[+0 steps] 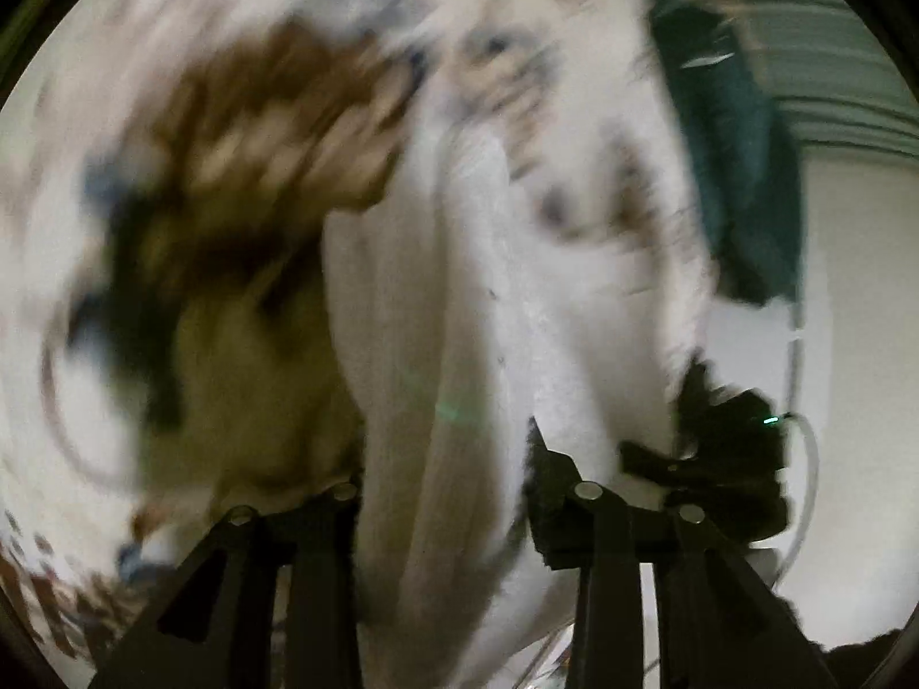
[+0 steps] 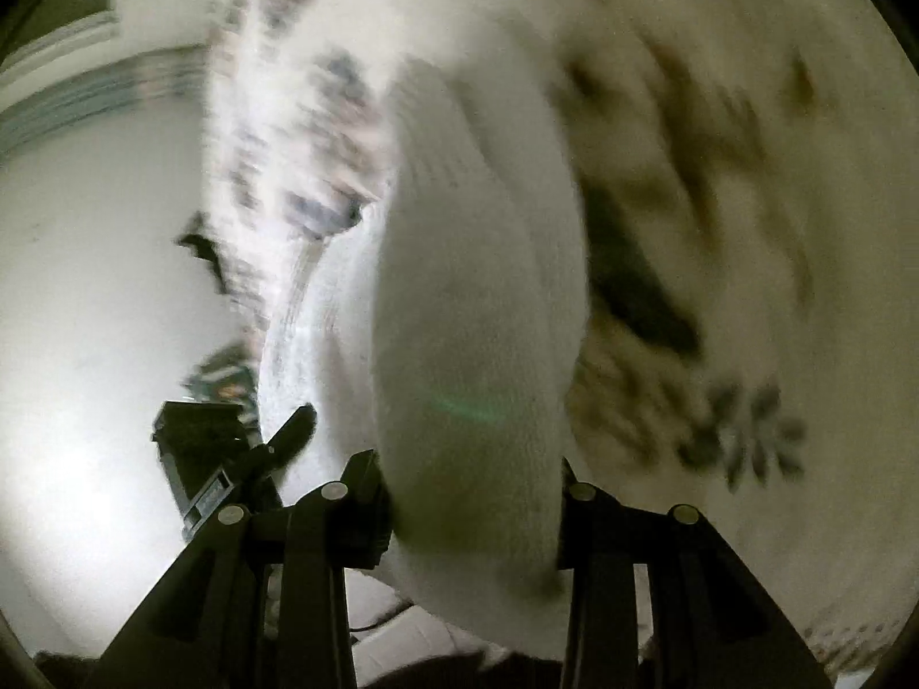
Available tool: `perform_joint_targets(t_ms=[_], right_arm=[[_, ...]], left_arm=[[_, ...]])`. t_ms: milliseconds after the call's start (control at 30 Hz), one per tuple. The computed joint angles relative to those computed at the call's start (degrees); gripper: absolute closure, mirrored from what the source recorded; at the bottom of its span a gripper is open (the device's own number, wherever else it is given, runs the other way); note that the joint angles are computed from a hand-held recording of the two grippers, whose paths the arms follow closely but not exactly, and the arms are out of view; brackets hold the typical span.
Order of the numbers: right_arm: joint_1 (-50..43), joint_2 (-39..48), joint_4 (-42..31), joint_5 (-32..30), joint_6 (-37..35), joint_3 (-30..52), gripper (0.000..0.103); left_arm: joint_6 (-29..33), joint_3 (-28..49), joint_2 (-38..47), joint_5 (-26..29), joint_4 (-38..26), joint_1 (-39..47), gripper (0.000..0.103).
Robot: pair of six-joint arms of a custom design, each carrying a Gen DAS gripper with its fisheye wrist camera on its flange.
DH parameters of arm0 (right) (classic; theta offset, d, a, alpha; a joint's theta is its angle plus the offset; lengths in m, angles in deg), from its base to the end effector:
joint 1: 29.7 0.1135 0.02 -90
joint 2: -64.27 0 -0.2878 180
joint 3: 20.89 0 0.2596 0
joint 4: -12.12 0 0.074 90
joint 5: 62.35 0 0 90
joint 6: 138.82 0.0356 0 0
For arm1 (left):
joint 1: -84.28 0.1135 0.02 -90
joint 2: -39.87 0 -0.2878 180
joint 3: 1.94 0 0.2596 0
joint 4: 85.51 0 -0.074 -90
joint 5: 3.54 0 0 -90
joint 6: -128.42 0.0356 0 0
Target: Fold small clothes
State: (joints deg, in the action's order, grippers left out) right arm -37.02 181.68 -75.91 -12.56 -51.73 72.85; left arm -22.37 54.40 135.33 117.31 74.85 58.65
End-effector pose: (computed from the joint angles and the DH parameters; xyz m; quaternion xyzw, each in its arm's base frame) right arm 0.3529 -0.0222 0.1708 -0.1001 -0.9191 -0.3520 0.1460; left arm 0.2653 -0.1475 0.1468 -0.2121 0.9067 -0.3644 0.0138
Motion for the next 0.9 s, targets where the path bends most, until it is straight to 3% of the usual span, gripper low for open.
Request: perform_joint_targets(t_ms=[67, 133, 267, 333, 433, 567, 633, 667, 700, 733, 767, 900], right_arm=[[0.15, -0.66, 1.41, 2.55, -1.03, -2.84, 0.058], [-0.66, -0.50, 0.44, 4.01, -2.58, -2.14, 0.053], [-1.94, -2.35, -2.54, 12.77, -0.90, 5.92, 0.051], [-1.76, -4.57, -2.48, 14.21, -1.66, 8.89, 0.051], [1.53, -3.00, -3.74, 14.33, -1.18, 17.63, 0.051], [8.62, 4.56, -2.77, 16.23, -1.21, 30.36, 0.051], [10.25, 5.70, -2.06, 18.30, -2.48, 31.08, 0.061], [10.57, 6.42, -1.89, 18.98, -2.14, 31.62, 0.090], [11.36, 7.28, -0.82, 19.18, -0.78, 31.79, 0.099], [11.27, 7.15, 0.52, 19.11, 0.70, 31.30, 0.099], [10.75, 6.64, 1.84, 19.07, 2.57, 31.04, 0.103], [9.65, 3.95, 6.89, 18.42, 7.52, 29.04, 0.103]], left_arm=[[-2.83, -4.22, 0.11, 0.02, 4.02, -0.57, 0.058], [-5.13, -6.62, -3.23, 0.29, 3.68, 0.22, 0.050], [-0.24, -3.69, -12.51, -5.54, -9.68, 3.07, 0.040], [3.18, -0.73, -12.32, -8.12, -13.17, 3.64, 0.036], [9.65, 8.63, -4.97, -11.69, -17.04, 3.46, 0.035], [15.39, 16.49, 4.18, -14.25, -16.41, 2.43, 0.035], [17.81, 21.41, 8.81, -16.03, -18.47, 1.47, 0.036], [19.83, 23.39, 10.71, -17.39, -18.91, 0.68, 0.039], [21.11, 24.55, 11.98, -18.52, -18.90, 0.19, 0.063], [21.72, 25.16, 12.64, -18.69, -19.23, 0.05, 0.084], [22.02, 26.02, 13.38, -18.84, -20.14, 0.14, 0.098], [19.80, 21.63, 8.00, -19.21, -16.13, 1.53, 0.098]])
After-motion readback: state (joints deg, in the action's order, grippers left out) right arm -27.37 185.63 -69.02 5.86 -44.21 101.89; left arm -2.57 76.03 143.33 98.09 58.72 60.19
